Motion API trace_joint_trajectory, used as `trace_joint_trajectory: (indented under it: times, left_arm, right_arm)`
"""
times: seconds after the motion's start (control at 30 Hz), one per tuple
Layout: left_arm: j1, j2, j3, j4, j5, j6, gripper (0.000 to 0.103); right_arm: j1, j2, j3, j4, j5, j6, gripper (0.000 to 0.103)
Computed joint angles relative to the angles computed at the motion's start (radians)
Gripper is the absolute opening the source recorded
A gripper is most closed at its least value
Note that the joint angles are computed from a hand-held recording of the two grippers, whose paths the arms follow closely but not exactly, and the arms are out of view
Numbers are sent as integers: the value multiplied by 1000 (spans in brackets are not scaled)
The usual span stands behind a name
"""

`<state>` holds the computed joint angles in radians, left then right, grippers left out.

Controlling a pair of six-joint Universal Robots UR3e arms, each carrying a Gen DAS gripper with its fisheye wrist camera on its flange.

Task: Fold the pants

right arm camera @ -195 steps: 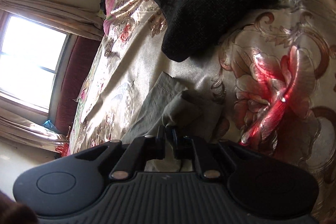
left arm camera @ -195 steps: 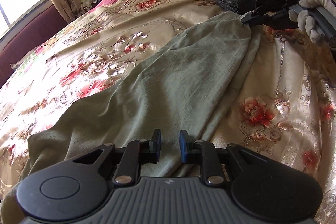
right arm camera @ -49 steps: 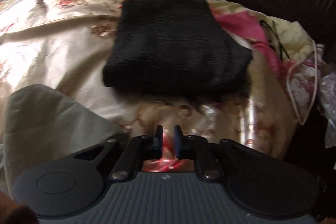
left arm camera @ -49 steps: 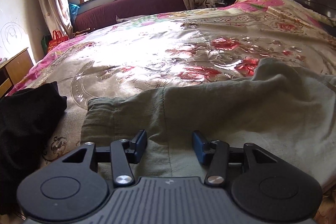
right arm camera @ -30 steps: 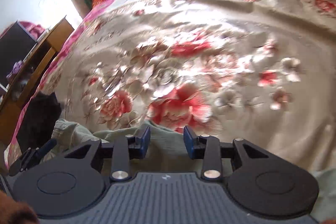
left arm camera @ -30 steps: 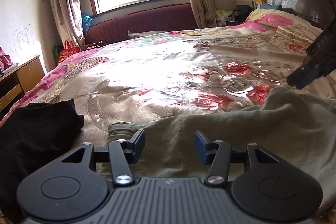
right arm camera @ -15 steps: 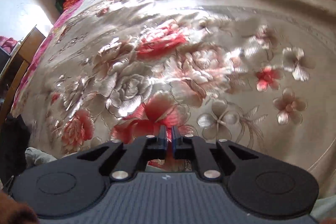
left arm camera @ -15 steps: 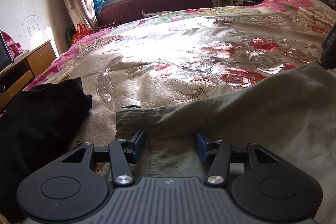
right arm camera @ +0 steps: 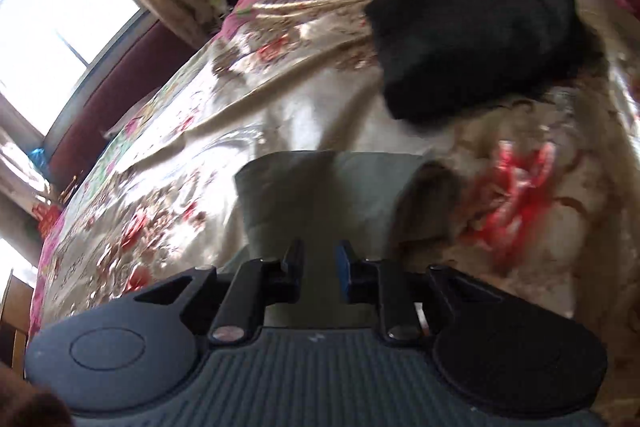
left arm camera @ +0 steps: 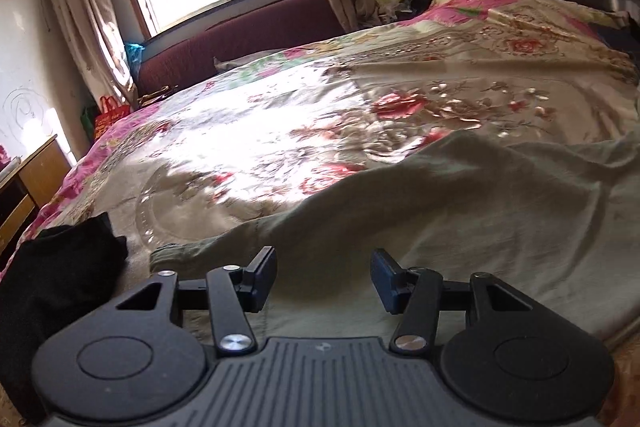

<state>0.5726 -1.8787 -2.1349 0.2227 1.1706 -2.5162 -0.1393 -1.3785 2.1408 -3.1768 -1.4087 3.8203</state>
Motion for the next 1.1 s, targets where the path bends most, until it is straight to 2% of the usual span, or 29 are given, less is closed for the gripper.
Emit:
trace_joint_trajectory:
  times: [0.13,0.17,0.27,0.37,0.47,0.53,0.63,0.7,0.73,0.83,0.93,1.0,1.1]
  left_arm:
    - [-102,43,7,-61,-5,13,66]
    - [-125,56,6,-66,-4,21,66]
    - [-181,87,8,-82,5,57,66]
    - [-232,102,27,-117,25,84,67]
    - [-280,89,67,-171,34,84,67]
    - [-310,65,94,-190,35,78,67]
    - [-364,17,138,-216,77,63,67]
    - [-387,0,147,-222,97,68,67]
    - [-394,2,143,-225,104,76,67]
    - [-392,18,114,-223,97,108,67]
    - [-389,14,95,-220,88,115,67]
    - [-394,-3,98,-228,89,119,67]
    - [-406,-32,70,-169,108,119,67]
  right_arm:
    - [-154,83,155,-301,200,127,28]
    - [-186,140,161,-392,262,159,30]
    - [-219,272,108,-516,338,236,33]
    - [-223,345,47,-548,320,252,33]
    - [-262,438,-17,-607,366,317,33]
    - [-287,511,-73,-650,433,357,33]
    - [-275,599,-184,-630,457,421,31]
    - [-261,626,-228,-620,427,457,23]
    - [-261,621,-212,-643,412,479,5]
    - [-287,568,-112,-771,370,520,5]
    - [-293,424,57,-895,272,407,5]
    - [-270,347,121,-864,181,319,5]
    - [-248,255,166,-683,110,217,5]
